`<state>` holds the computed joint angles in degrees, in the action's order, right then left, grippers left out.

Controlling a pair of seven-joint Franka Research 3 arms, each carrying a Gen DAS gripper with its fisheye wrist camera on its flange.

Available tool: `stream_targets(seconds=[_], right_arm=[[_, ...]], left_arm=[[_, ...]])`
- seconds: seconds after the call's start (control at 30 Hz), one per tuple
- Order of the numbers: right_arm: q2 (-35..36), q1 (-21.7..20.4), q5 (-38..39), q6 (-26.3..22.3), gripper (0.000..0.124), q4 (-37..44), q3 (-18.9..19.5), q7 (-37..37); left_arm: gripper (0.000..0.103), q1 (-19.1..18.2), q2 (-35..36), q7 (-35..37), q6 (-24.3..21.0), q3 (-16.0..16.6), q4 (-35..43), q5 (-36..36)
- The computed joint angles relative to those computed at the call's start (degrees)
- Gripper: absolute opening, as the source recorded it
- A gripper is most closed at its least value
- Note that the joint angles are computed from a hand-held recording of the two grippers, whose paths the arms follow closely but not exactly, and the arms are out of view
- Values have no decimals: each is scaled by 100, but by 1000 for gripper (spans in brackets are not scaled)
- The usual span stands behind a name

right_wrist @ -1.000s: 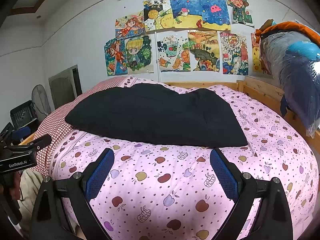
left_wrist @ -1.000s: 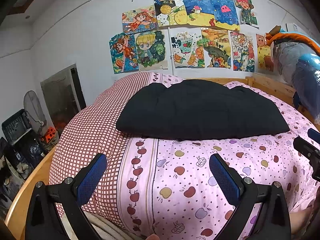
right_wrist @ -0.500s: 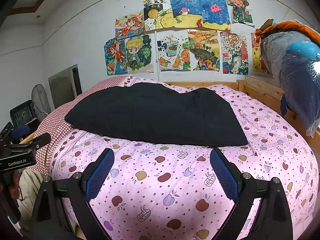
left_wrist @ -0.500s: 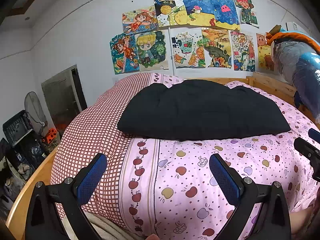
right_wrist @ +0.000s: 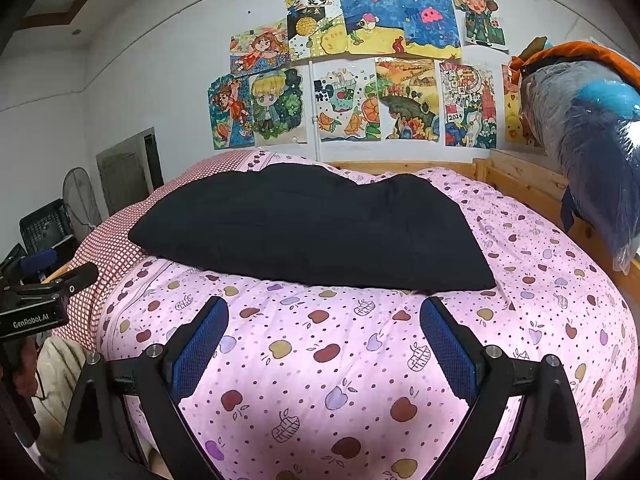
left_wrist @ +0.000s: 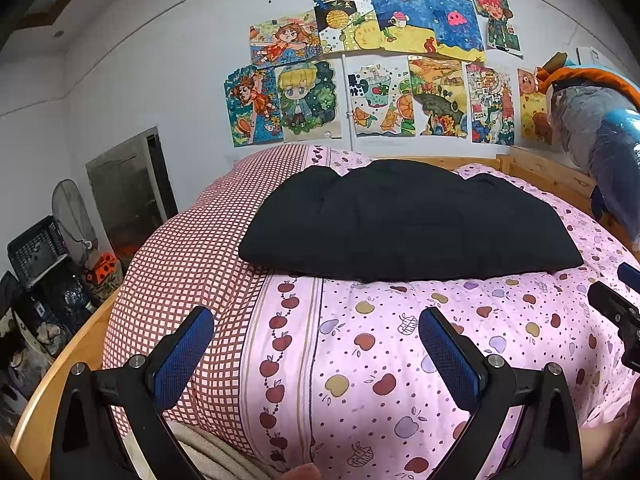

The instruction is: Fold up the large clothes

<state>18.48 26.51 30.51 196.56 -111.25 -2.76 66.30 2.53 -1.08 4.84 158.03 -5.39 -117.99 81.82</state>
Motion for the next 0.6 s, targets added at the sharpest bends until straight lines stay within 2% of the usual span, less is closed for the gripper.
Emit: stream_targets(seconds=[0.6], right_arm=[[8,28,32,-37,94,5,-37,-55]], left_arm=[[103,-59,3,41,-140,-29,23,83]])
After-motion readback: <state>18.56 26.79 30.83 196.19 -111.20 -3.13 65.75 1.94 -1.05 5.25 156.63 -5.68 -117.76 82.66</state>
